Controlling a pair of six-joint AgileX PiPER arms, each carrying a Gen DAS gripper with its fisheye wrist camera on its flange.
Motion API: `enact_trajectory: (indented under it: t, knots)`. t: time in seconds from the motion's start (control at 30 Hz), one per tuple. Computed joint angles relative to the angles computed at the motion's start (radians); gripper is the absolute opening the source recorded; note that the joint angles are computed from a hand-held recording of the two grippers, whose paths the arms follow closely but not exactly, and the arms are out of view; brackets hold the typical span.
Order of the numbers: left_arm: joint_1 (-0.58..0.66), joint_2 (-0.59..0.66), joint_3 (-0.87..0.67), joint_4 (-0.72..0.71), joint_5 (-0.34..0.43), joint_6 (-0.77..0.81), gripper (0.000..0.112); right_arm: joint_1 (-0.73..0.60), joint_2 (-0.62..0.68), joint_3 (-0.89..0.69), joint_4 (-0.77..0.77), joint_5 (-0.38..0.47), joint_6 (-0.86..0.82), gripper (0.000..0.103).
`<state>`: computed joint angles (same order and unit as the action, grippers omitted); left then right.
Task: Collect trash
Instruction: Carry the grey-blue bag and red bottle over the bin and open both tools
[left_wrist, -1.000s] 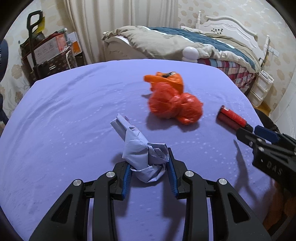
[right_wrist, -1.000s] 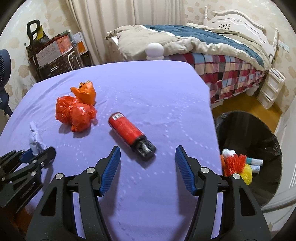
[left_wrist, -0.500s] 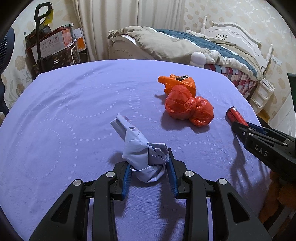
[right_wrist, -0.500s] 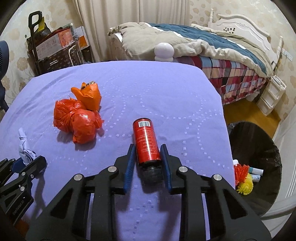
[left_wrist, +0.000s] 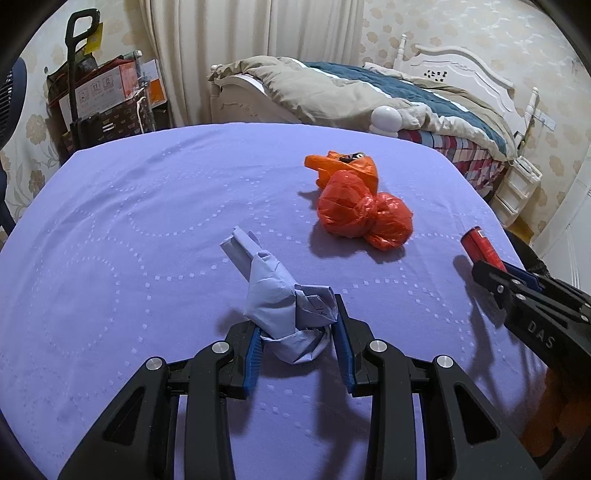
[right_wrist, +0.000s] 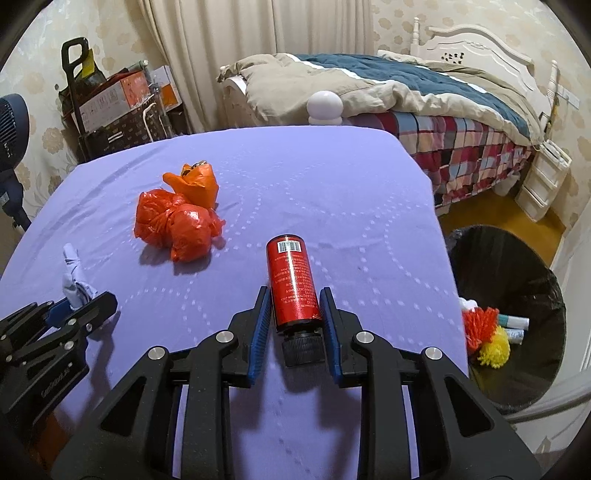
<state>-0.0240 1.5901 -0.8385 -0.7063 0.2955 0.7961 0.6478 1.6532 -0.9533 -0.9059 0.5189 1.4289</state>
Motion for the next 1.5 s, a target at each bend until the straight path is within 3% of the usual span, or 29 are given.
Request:
enact_trajectory:
  t: [0.4, 0.87, 1.33, 1.5]
  knots:
    - [-0.135, -0.045, 0.009, 0.024, 0.006, -0.046, 0.034, -0.021, -0.191, 0.176, -0.109, 0.065, 0.158, 0.026]
    - [-0.457, 0.034, -0.143, 0.310, -0.030, -0.383, 0.035, -0.258, -0.375, 0.337, -0.139, 0.057, 0.145, 0.026]
    - [-0.658, 0.270, -0.440, 0.681, 0.033, -0.788, 0.035, -0.617, -0.368, 0.379, -0.130, -0.140, -0.002, 0.026]
    - [-0.695, 0.341, -0.533, 0.756, 0.070, -0.864, 0.035, -0.706, -0.333, 0.374, -0.118, -0.202, -0.049, 0.026]
